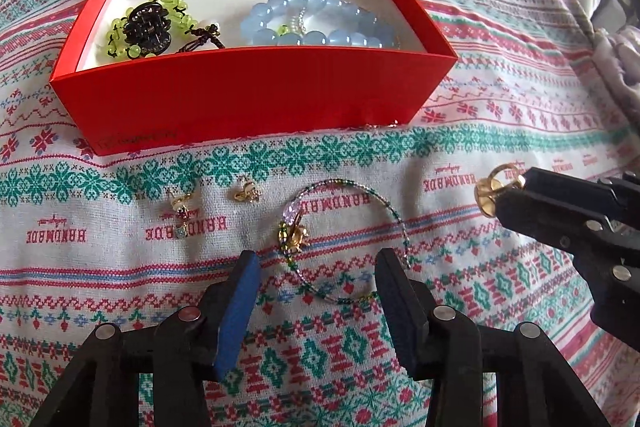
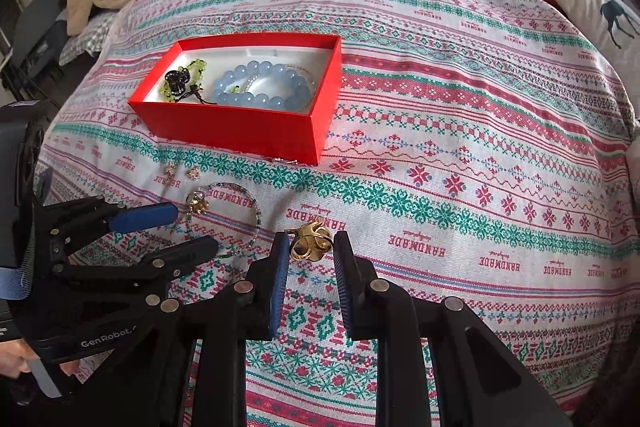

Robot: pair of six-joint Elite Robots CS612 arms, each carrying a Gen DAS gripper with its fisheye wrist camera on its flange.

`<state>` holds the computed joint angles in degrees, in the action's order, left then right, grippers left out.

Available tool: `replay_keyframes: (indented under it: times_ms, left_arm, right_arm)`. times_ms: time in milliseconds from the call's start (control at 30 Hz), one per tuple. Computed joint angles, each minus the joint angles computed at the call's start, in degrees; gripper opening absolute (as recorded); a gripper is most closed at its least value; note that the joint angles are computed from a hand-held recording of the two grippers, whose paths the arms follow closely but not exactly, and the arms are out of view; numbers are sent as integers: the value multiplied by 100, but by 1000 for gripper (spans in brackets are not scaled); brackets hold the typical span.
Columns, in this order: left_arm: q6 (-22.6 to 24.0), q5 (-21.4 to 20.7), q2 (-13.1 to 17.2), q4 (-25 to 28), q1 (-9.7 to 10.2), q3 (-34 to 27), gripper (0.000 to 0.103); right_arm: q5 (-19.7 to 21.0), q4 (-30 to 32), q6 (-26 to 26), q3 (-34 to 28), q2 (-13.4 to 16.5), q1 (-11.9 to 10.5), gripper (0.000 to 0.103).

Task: Organize jewelry
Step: 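Grasp the thin charm bangle with the left tool while the right holds the gold ring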

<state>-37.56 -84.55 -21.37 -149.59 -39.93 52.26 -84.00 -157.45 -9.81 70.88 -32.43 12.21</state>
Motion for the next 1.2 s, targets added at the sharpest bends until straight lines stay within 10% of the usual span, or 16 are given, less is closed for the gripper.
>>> replay_keyframes:
  times_ms: [367, 1200]
  left_arm:
    - [-60, 333, -29, 539, -17, -32, 5]
    - [-512, 41, -783, -563, 159, 1378, 0]
  right_arm:
    - [-26, 107, 83, -50, 10, 6, 24]
    - [288, 185, 297, -85, -81, 6, 24]
